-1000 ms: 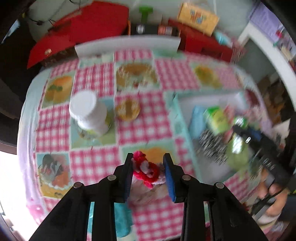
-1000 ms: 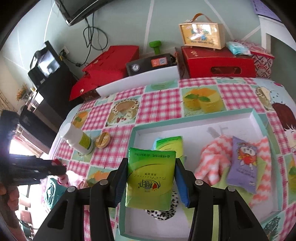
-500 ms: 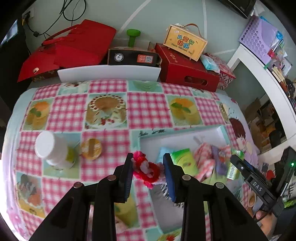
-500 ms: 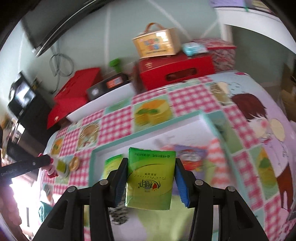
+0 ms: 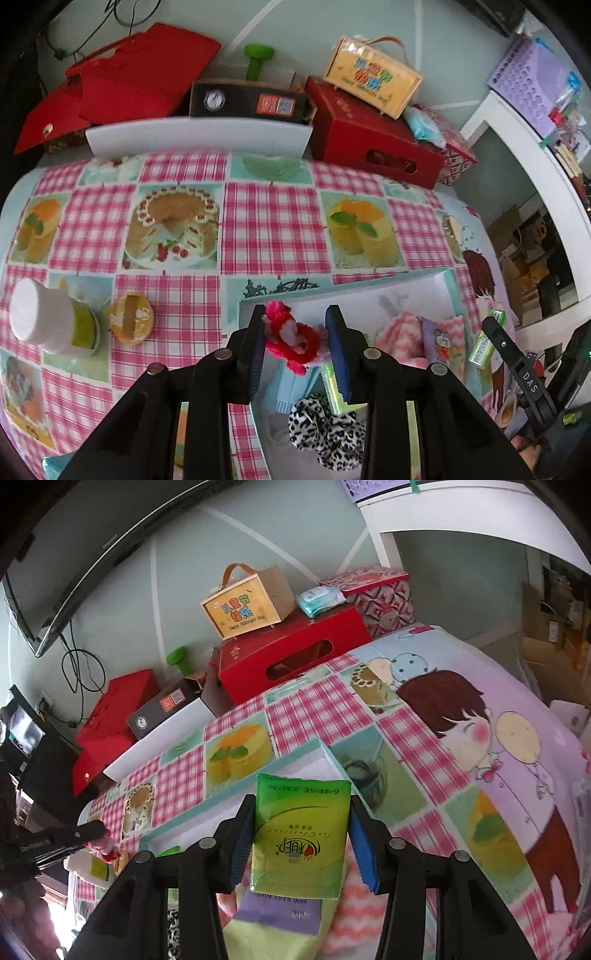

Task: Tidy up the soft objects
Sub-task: 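Carry the pink scrunchie over the tray with the left gripper while the right gripper lowers the green pack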

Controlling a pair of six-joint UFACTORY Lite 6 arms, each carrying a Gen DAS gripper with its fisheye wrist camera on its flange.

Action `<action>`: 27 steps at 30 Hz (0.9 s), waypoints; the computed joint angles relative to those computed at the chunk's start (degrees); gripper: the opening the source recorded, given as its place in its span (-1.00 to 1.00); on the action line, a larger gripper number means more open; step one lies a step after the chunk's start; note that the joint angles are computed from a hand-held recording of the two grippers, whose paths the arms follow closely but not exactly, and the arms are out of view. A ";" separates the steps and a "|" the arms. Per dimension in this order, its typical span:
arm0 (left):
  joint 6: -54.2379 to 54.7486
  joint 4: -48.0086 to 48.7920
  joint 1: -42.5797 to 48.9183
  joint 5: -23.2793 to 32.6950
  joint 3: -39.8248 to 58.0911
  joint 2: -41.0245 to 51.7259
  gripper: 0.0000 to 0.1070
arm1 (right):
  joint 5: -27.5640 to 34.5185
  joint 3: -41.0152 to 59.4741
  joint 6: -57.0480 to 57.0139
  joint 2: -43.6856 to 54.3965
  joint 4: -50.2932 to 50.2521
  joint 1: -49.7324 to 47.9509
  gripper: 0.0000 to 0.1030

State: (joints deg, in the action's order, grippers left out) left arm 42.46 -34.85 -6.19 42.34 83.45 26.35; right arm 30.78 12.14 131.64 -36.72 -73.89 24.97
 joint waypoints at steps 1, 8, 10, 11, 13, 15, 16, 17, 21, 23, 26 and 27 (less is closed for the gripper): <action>-0.94 0.60 -0.40 -0.59 0.48 1.29 -0.38 | -0.84 0.18 2.38 1.62 -2.78 -0.63 -0.02; -4.08 2.28 -1.98 -2.41 2.59 6.13 -0.38 | -1.87 2.08 16.24 9.76 -18.90 -1.70 -0.02; -5.11 2.97 -2.29 -2.85 2.97 7.03 -0.38 | -1.99 2.94 17.32 11.76 -20.33 -1.77 -0.01; -5.29 2.98 -2.36 -2.85 3.27 7.63 -0.38 | -1.88 3.50 17.97 13.08 -21.03 -1.78 -0.01; -5.64 3.07 -2.50 -2.87 3.64 8.47 -0.38 | -2.18 3.84 19.25 14.24 -22.33 -2.09 -0.01; -6.34 3.55 -2.69 -3.25 3.69 8.89 -0.35 | -2.31 3.93 19.78 14.72 -22.87 -2.23 -0.01; -6.60 3.75 -2.72 -3.28 3.82 9.04 -0.29 | -2.37 3.99 19.75 14.91 -22.90 -2.28 -0.02; -6.93 4.03 -2.73 -3.33 3.77 9.02 -0.23 | -2.52 4.19 19.45 15.20 -22.85 -2.40 -0.01; -7.41 4.59 -2.55 -4.56 2.11 7.27 -0.05 | -2.05 5.06 17.63 16.16 -21.34 -1.69 0.03; -7.07 4.09 -2.10 -4.25 1.38 6.31 -0.05 | -2.34 5.54 16.84 16.96 -20.80 -1.63 0.03; -7.10 4.16 -1.62 -4.52 -0.38 4.33 0.00 | -2.17 6.23 14.77 17.78 -18.41 -1.36 0.03; -7.37 4.47 -1.66 -4.91 -0.94 3.74 0.06 | -2.29 6.29 14.34 17.77 -17.98 -1.46 0.06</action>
State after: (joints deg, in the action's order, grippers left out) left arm 35.09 -30.37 -7.85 37.42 82.51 30.10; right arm 28.49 18.42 145.98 -18.94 -91.87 23.51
